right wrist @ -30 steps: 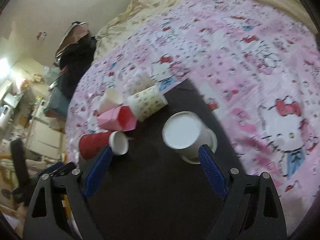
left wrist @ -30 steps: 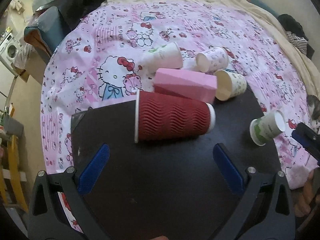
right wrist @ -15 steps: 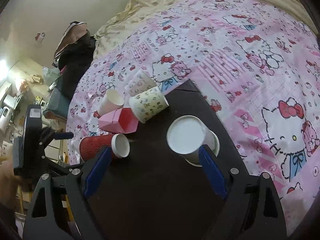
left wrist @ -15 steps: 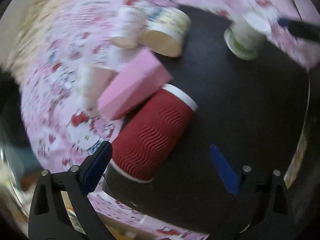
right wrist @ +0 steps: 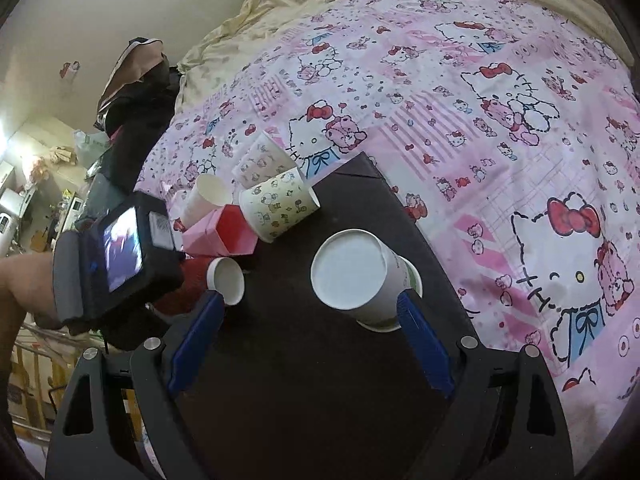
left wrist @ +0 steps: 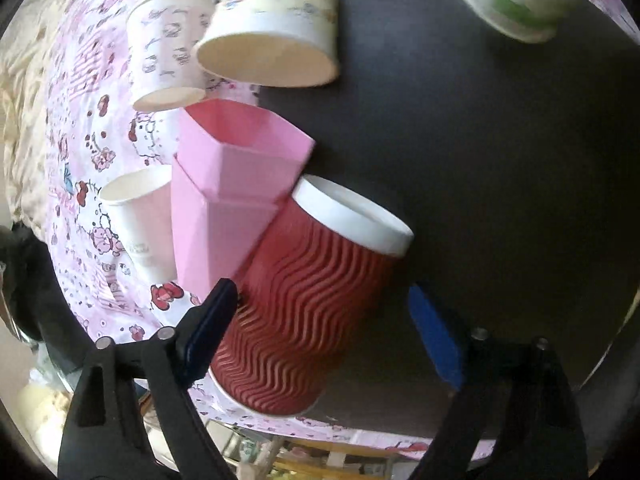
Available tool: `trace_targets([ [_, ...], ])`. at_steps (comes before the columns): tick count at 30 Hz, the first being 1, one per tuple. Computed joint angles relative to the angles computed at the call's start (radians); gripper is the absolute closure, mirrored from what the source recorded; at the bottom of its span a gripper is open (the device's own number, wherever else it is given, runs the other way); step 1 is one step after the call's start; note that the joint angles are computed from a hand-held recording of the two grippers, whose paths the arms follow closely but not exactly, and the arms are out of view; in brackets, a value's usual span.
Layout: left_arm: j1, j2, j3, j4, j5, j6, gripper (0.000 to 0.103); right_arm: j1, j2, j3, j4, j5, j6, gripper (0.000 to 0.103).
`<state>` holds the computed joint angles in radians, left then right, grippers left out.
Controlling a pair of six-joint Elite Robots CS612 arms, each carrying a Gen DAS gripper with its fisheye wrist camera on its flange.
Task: Flip cup upside down
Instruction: 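Grasp the red wavy cup with the left gripper and lift it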
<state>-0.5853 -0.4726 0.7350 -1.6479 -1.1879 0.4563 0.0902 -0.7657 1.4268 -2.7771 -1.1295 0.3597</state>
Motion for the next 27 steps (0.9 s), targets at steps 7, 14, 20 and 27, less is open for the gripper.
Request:
trace_targets([
  [7, -0.006, -0.007, 0.036, -0.066, 0.031, 0.023, 0.025, -0.002, 0.003, -0.003, 0.007, 0.020, 0.001, 0.013],
  [14, -0.011, -0.091, 0.220, -0.340, 0.039, -0.022, 0.035, 0.000, 0.002, -0.007, 0.010, 0.022, -0.009, 0.012],
  [20, 0.019, -0.209, 0.412, -0.607, -0.099, -0.222, 0.035, 0.002, 0.000, -0.003, 0.002, 0.045, -0.009, 0.013],
  [27, 0.062, -0.343, 0.735, -1.164, -0.074, -0.709, 0.034, 0.005, 0.002, -0.001, 0.014, 0.088, 0.000, 0.012],
])
